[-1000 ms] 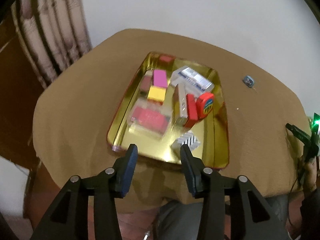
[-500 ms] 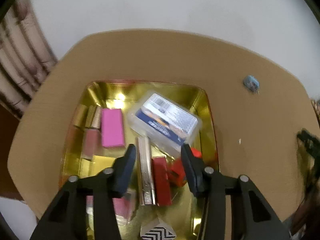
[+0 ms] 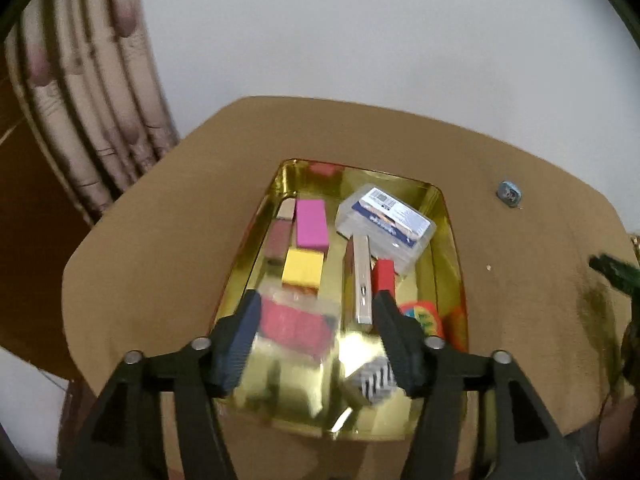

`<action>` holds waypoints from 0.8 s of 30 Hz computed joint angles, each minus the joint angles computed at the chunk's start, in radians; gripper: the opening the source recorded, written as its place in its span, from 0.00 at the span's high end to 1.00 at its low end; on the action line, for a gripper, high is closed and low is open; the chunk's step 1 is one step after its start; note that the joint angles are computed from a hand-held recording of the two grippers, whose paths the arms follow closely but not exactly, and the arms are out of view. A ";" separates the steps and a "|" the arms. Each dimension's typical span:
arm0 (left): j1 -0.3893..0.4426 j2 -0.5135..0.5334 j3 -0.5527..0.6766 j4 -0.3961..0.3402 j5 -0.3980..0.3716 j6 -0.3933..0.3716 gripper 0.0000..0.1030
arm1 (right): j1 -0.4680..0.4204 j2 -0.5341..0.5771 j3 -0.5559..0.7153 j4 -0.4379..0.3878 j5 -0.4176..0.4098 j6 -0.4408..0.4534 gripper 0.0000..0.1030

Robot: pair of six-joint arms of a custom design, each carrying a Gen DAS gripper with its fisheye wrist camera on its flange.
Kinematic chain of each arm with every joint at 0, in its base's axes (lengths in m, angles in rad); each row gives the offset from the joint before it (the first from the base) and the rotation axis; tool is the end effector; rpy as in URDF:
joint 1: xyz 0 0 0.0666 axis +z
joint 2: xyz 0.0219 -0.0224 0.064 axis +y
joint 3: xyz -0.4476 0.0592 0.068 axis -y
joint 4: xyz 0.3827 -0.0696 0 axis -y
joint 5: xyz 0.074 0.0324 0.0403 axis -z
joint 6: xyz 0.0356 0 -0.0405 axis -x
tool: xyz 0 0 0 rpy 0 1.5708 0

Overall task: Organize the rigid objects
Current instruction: 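Move the right gripper to the blue keychain tin and grasp it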

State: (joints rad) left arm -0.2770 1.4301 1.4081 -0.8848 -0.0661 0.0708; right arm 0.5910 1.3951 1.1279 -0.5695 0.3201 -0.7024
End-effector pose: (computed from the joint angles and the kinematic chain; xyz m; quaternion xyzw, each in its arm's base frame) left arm 0.4588 -0.1284 0.4885 0.0865 0.9410 -0.0256 0.3262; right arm 0.3816 0.2421 0.4020 0.1084 0.9168 0.0948 0.3724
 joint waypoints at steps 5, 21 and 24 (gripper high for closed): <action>0.008 -0.094 -0.112 0.039 -0.018 0.084 0.43 | 0.001 0.149 0.245 -0.062 -0.094 0.235 0.34; 0.056 -0.120 -0.177 0.047 -0.050 0.152 0.32 | -0.096 0.411 0.594 -0.287 -0.176 0.385 0.34; 0.050 -0.121 -0.179 0.051 -0.065 0.147 0.30 | -0.110 0.418 0.601 -0.281 -0.196 0.386 0.34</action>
State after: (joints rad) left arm -0.2274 1.3095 1.2291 -0.8340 -0.1311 0.2179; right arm 0.4810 1.8127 1.7293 -0.8508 0.1245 -0.3168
